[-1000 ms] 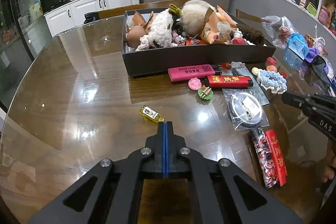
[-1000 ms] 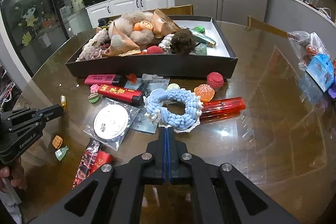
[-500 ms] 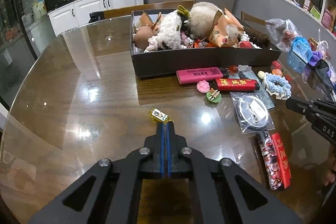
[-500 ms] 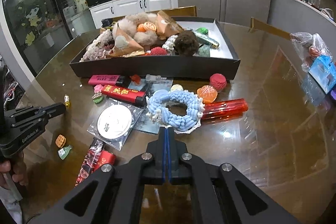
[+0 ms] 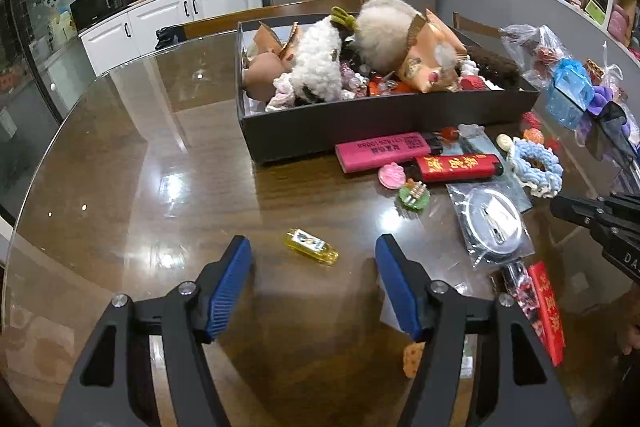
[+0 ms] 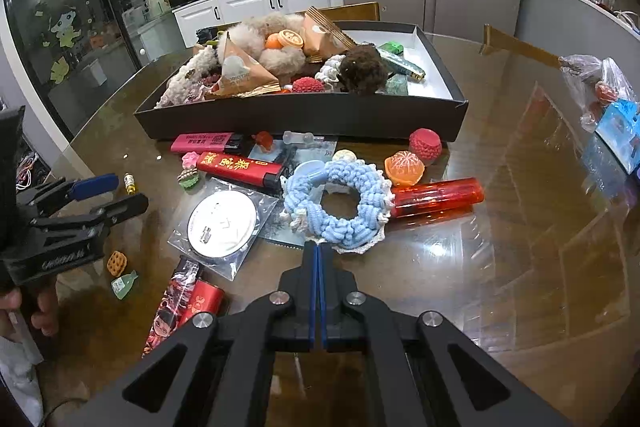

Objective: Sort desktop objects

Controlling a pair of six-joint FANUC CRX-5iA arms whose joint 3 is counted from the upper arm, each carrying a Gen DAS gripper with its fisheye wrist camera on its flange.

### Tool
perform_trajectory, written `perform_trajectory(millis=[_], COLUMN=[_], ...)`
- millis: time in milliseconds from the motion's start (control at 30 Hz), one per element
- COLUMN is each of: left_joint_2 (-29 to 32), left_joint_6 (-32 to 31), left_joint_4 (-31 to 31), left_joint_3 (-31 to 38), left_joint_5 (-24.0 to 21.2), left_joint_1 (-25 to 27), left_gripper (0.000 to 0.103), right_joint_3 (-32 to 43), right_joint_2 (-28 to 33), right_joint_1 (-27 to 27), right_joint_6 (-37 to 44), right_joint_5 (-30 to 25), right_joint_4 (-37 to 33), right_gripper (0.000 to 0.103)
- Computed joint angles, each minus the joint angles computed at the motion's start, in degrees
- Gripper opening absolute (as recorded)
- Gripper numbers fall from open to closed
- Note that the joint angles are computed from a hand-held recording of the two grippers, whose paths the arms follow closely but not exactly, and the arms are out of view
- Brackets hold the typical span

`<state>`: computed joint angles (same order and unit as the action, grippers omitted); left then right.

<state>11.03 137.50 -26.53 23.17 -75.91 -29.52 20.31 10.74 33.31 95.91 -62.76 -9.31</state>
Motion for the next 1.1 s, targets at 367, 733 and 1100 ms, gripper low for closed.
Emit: perform_trajectory(millis=[367,733,1100], left_joint_2=[-0.3,-0.3,-1.7], left_joint_6=[-0.2,-0.1,1.6], left_joint_4=[-1.2,-2.5,-3.0], left_joint_3=[0.0,1.0,0.9], left_joint_5=[0.0,0.0,0.8], left_joint_1=[-0.8,-2.3,-2.7], left_gripper=[0.028,0.028,0.028], right_joint_3=[0.6,0.6,0.8], right_joint_2=[-0.1,-1.5,-3.0], right_joint_1=[-0.4,-0.8,-1.3], right_joint_6=[0.1,2.1,2.9], right_joint_5=[-0.2,0.4,1.2], right_joint_4=[-0.8,-2.9,-4.6], right_gripper=[0.0,0.0,0.0])
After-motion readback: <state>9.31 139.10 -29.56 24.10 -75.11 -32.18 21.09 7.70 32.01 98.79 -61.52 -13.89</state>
